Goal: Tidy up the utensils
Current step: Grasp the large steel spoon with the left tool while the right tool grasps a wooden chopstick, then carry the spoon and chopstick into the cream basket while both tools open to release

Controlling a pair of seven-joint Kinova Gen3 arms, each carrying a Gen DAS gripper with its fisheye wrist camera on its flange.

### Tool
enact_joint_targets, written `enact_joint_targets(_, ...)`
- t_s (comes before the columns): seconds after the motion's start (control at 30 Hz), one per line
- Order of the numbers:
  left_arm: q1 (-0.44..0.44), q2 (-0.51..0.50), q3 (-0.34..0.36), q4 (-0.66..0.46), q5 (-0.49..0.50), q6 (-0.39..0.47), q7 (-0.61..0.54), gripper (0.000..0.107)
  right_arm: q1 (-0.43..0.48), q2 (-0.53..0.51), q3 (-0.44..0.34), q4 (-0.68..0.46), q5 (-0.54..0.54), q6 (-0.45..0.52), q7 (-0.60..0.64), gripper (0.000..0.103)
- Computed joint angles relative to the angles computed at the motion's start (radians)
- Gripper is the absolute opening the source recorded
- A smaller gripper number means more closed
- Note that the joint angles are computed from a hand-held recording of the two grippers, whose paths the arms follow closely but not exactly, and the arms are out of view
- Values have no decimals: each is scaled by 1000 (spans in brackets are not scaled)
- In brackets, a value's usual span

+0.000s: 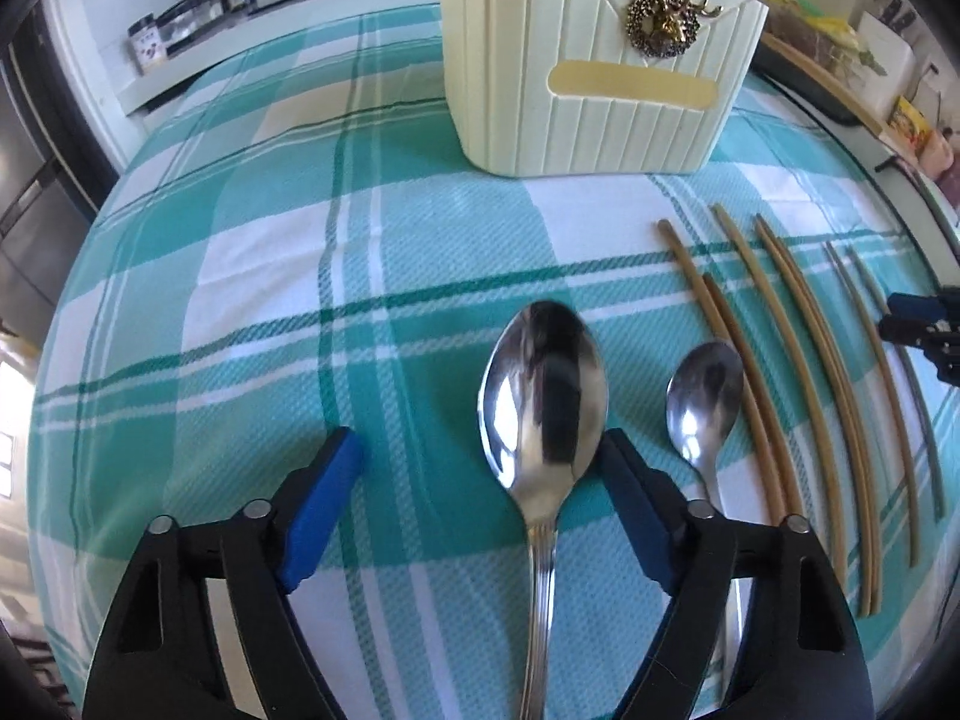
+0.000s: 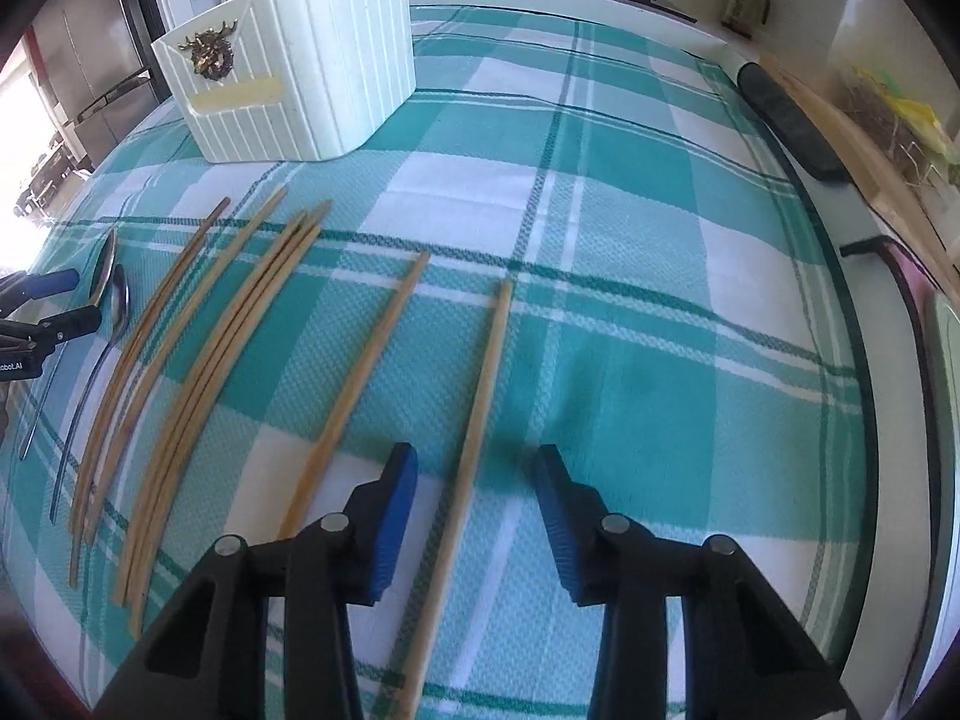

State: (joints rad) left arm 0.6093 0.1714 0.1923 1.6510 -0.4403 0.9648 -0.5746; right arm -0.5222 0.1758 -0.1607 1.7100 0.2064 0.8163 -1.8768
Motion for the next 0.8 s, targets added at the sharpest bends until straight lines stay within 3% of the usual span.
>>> enact_joint_targets(0.03,-12,0,6,-5,0,-12,-17,60,4,27,1,-38,-9,14,12,32)
enact_joint_targets(0.07,-5,6,-1,-15,-9,-7,-26,43,11,46,3,-64,-25,20,21,28)
enact_joint_targets(0.1,-6,13,-8,-26,-2,-3,-44,42,11,64,14,-90,-38,17,23,6)
enact_joint_targets(0.2,-55,-2,-11,-25,53,-27,-97,41,52,119,16,-172,-118,30,47,6)
enact_joint_targets(0.3,-65,-76,-19,15,47,-58,-66,41,64,108,27,-181,-155,4,34,6)
enact_joint_targets(0.4,-86,-172,10,51,30,-77,-26,41,94,10,8,-116,-216,-73,65,6)
enact_joint_targets(0.6,-126,-305,123,60,-51,-29,32,41,106,-206,-18,-15,-267,-148,107,6)
enact_joint_targets(0.8,-190,-375,204,34,-69,-19,25,41,114,-341,-96,9,-142,-181,10,6)
